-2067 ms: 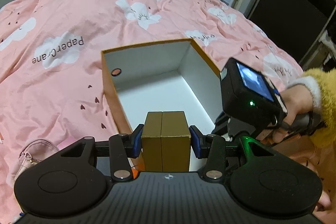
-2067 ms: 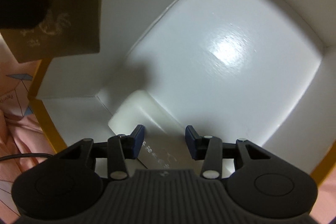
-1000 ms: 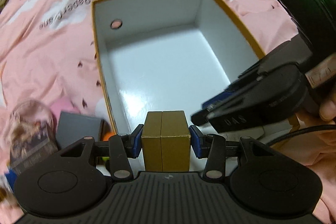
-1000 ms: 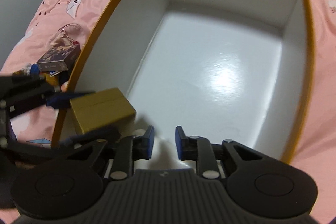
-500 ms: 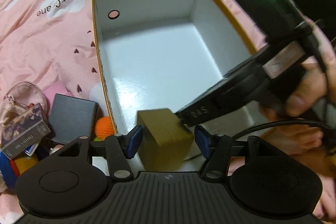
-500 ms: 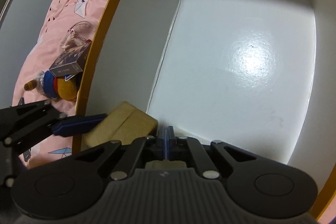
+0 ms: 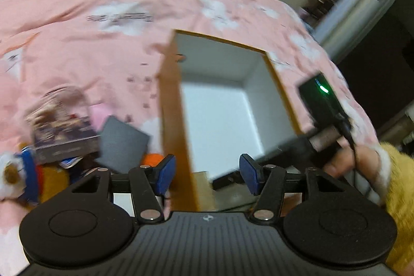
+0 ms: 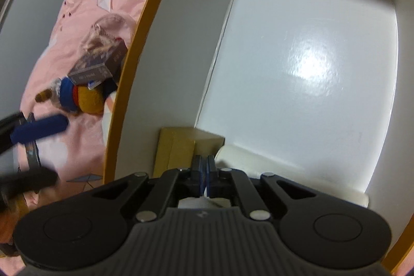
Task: Organize objects
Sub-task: 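Lower the gold box into the orange box and open the left gripper, then grasp the dark PHOTO CARD box with the left gripper while the right approaches the black square box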
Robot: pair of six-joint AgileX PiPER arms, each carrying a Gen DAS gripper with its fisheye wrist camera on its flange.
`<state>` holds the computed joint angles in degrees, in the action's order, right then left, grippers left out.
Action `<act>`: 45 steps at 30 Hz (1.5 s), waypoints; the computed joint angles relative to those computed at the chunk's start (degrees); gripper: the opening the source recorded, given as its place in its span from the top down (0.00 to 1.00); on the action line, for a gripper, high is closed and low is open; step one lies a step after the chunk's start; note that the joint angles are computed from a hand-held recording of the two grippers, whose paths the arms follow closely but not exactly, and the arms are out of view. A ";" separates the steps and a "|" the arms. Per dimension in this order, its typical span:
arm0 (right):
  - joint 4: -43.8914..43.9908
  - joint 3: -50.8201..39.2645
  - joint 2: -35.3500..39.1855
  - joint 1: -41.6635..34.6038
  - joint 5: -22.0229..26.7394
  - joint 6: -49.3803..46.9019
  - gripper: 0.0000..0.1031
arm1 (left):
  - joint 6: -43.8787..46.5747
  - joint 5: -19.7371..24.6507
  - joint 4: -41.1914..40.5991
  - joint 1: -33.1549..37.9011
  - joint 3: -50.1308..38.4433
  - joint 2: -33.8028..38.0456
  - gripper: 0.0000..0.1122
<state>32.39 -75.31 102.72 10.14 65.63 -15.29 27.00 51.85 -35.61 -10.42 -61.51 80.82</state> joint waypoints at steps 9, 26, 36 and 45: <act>-9.13 6.71 -10.17 5.06 -6.35 8.37 0.90 | 3.47 -2.84 2.38 5.17 7.30 -3.81 0.46; -37.64 13.62 -19.78 33.13 -35.15 38.13 0.49 | 2.81 -2.80 3.89 19.44 13.63 -10.72 0.55; -51.05 7.48 -10.55 41.47 -27.38 41.06 0.64 | 1.44 -6.15 8.98 17.29 15.25 -8.57 0.65; -50.58 2.78 -5.47 40.96 -24.72 38.04 0.68 | 11.38 -5.13 2.03 20.56 14.31 -9.50 0.67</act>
<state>-18.19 -72.52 97.24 51.09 40.90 22.75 38.38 46.72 -33.59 10.14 -47.19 71.33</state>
